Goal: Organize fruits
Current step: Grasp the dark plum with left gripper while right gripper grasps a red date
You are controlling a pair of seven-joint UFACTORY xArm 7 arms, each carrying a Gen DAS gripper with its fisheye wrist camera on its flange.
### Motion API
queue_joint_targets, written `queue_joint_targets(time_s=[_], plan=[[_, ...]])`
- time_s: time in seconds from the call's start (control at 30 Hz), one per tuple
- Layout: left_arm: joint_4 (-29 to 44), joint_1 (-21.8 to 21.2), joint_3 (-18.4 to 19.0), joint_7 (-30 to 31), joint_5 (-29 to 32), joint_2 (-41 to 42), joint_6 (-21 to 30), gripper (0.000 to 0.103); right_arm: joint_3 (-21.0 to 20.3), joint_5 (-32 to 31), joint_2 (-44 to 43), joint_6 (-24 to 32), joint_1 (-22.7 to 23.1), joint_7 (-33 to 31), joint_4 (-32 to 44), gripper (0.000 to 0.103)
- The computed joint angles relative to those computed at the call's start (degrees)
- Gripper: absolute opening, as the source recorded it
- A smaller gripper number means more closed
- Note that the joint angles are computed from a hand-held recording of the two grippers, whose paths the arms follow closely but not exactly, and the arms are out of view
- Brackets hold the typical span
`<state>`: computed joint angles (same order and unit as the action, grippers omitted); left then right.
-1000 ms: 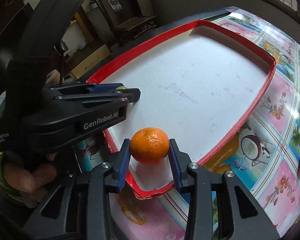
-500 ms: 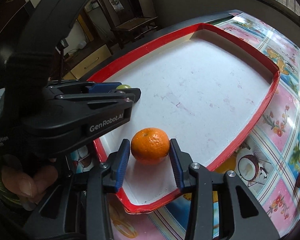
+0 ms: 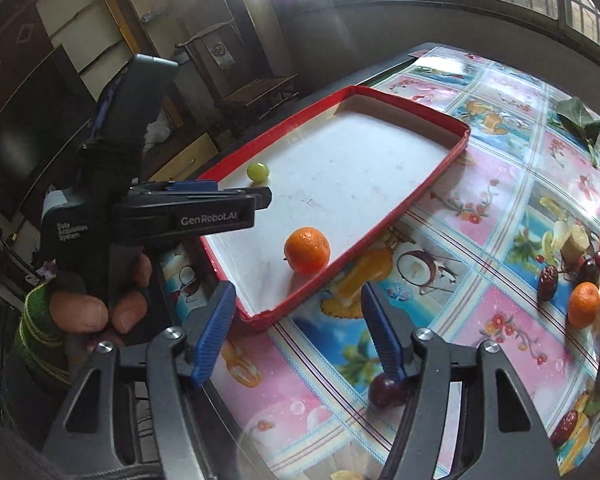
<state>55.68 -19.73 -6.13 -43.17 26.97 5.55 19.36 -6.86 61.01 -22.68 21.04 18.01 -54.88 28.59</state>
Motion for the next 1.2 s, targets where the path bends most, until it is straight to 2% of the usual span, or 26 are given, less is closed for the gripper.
queue_joint_targets(time_s=[0.1, 0.27, 0.43, 0.47, 0.6, 0.93, 1.03, 1.2], plan=[[-1.53, -0.43, -1.28, 1.32, -2.31, -2.00, -1.58, 0.068, -1.00, -2.66, -7.13, -0.62, -3.23, 2.22, -5.78, 0.067], [-3.15, -2.23, -4.08, 6.12, -6.16, -3.80, -3.15, 0.072, -2.95, -12.23, -18.00, 0.82, -10.21, 10.16, -14.14, 0.067], [-3.32, -4.70, -6.22, 12.69, -11.10, -3.42, -3.32, 0.072, -6.02, -19.38, -22.28, 2.44, -16.48, 16.22, -18.08, 0.067], [-3.38, -5.25, -6.56, 13.58, -11.86, -3.30, -3.35, 0.072, -7.70, -20.11, -21.77, 1.97, -16.70, 16.03, -18.21, 0.067], [-3.98, -7.11, -7.17, 15.61, -12.88, -3.20, -3.55, 0.072, -10.07, -24.49, -24.69, 2.04, -19.63, 18.47, -20.26, 0.067], [-5.18, -8.96, -7.67, 18.85, -14.59, -3.22, -4.23, 0.072, -14.47, -31.38, -26.38, -0.31, -21.49, 22.22, -21.70, 0.067], [-5.65, -9.01, -7.77, 21.17, -16.33, -2.98, -4.79, 0.072, -14.50, -32.20, -24.95, -2.01, -20.96, 23.34, -21.59, 0.067], [-5.18, -8.83, -7.62, 24.16, -18.73, -1.33, -4.97, 0.072, -12.18, -33.86, -19.86, -7.05, -18.88, 26.98, -20.76, 0.065]])
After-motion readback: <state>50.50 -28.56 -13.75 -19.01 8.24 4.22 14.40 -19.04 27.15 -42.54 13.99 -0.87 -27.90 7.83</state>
